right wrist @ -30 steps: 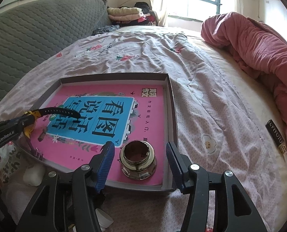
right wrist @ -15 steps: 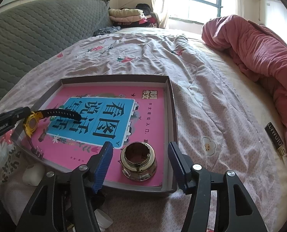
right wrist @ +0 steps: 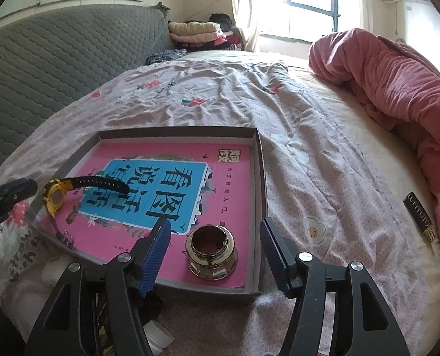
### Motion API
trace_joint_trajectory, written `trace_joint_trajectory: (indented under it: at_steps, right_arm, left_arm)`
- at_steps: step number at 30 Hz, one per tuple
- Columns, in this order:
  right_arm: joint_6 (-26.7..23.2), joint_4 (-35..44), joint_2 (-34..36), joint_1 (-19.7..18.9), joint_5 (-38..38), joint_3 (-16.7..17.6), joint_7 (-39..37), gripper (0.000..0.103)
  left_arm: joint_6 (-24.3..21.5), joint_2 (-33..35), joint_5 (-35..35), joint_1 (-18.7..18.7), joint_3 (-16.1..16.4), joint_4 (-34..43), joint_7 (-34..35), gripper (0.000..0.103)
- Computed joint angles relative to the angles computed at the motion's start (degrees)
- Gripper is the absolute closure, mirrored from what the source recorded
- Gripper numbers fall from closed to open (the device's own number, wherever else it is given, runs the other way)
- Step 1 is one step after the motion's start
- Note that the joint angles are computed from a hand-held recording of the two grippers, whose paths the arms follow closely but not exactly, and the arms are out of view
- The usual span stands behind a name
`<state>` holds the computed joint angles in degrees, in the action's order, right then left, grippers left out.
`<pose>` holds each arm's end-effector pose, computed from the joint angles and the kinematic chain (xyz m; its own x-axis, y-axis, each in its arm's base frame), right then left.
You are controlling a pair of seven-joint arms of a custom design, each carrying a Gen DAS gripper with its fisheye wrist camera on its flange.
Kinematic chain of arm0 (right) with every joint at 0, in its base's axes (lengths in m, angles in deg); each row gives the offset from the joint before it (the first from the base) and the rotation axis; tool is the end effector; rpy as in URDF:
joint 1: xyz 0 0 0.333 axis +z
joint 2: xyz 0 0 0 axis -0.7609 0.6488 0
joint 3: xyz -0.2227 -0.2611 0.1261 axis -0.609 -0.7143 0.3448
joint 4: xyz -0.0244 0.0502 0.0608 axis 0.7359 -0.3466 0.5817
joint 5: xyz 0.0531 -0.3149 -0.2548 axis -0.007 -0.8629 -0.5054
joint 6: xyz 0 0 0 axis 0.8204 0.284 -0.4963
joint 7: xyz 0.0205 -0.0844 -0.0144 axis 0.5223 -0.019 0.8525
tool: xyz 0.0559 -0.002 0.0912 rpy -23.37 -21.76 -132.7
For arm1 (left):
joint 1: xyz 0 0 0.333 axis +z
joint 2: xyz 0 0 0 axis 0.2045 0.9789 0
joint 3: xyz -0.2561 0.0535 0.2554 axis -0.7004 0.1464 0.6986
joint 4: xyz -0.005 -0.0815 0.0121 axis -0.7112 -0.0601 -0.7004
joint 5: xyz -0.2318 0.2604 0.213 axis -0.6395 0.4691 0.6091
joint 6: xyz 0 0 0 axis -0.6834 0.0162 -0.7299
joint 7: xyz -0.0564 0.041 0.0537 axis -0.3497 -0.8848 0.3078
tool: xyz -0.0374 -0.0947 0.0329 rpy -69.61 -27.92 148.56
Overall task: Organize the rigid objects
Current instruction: 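Lower and release the cup with the right tool while the left releases the watch in the tray, then raise both open tools away from the tray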
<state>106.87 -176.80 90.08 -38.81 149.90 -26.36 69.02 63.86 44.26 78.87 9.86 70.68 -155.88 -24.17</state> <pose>0.6308 0.1770 0.3656 0.5852 -0.8108 -0.0127 -0.5701 -0.4003 -0.7175 0.5049 -0.1150 0.3876 0.5014 -0.8648 0.0260 -0.6122 -0.3759 -0.6957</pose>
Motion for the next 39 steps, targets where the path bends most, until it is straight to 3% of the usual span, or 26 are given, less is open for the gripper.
trace_joint_trajectory:
  at_steps: [3,22,29,39]
  right_arm:
    - [-1.0,-0.2,-0.6,-0.7,2.1,0.6,-2.7,0.030]
    - [-5.1,-2.8,-3.8,0.6,6.7,-2.2,-8.7,0.028]
    - [-5.4,-4.0,-5.6,1.2,13.7,-2.9,-17.6,0.028]
    - [-7.4,-5.8,-7.8,2.4,16.6,-4.7,-19.8,0.028]
  left_arm:
    - [-0.6,-0.8,-2.5,-0.4,-0.4,-0.5,1.6,0.062]
    - [0.7,-3.9,-7.9,-2.1,-2.3,-3.0,5.1,0.061]
    - [1.2,-4.6,-8.4,-2.4,-2.7,-3.9,5.9,0.061]
    - [2.0,-4.9,-9.0,-2.6,-3.0,-4.4,6.8,0.061]
